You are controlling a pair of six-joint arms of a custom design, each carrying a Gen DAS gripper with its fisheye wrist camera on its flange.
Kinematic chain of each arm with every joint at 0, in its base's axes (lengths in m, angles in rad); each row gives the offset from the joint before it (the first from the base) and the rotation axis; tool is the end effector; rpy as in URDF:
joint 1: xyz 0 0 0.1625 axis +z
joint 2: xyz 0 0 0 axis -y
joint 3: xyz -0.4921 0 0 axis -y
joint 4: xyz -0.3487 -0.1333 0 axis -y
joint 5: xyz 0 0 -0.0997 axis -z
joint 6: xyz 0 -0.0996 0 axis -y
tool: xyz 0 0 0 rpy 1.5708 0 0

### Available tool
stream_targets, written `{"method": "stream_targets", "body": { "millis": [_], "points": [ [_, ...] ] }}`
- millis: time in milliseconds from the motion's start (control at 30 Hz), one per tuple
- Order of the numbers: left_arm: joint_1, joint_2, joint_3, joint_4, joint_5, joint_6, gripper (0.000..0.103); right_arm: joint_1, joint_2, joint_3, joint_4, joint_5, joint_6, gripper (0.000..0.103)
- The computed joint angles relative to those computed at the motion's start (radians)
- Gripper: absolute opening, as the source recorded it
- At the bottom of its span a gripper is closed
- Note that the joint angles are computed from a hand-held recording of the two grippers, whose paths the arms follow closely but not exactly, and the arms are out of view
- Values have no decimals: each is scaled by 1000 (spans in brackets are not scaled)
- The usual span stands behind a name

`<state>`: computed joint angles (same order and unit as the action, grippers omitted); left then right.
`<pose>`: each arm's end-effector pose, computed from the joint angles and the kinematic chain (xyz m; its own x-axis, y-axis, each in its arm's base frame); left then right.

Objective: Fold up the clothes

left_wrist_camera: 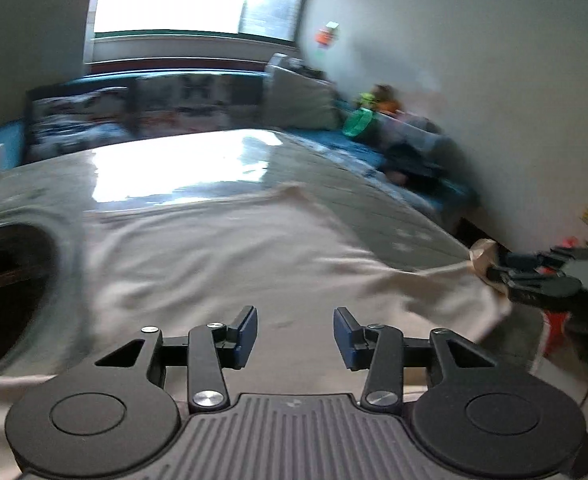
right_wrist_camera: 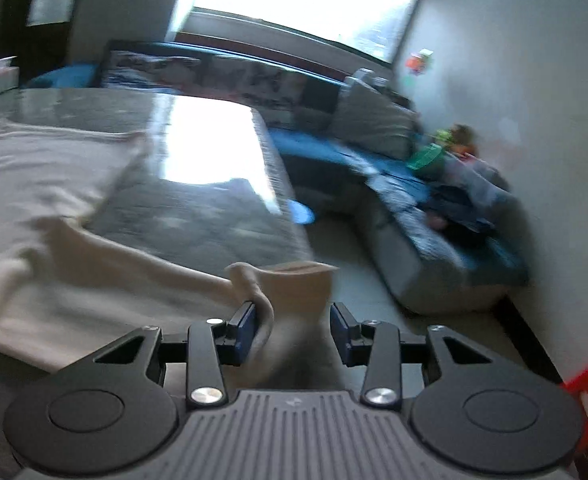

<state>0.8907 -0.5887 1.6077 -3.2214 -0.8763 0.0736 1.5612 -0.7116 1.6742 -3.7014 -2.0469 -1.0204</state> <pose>-0.2981 -0.6819 0.1359 -0.7955 0.2350 -0.5585 0.5676 0.6119 -0.5509 0.0810 -0.6932 0.2547 -0.4659 -0.1091 0.8781 -0.7521 0.5716 -0.3280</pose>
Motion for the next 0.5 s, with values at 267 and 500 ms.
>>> {"method": "stream_targets", "body": {
  "millis": [267,500],
  "points": [
    [7,47,-55,100,-128,21,46,-23,-47,9,-37,-19,104,40],
    [-5,42,-18,135,-177,56,46,-36,-96,25,210,125,172,40]
  ]
}}
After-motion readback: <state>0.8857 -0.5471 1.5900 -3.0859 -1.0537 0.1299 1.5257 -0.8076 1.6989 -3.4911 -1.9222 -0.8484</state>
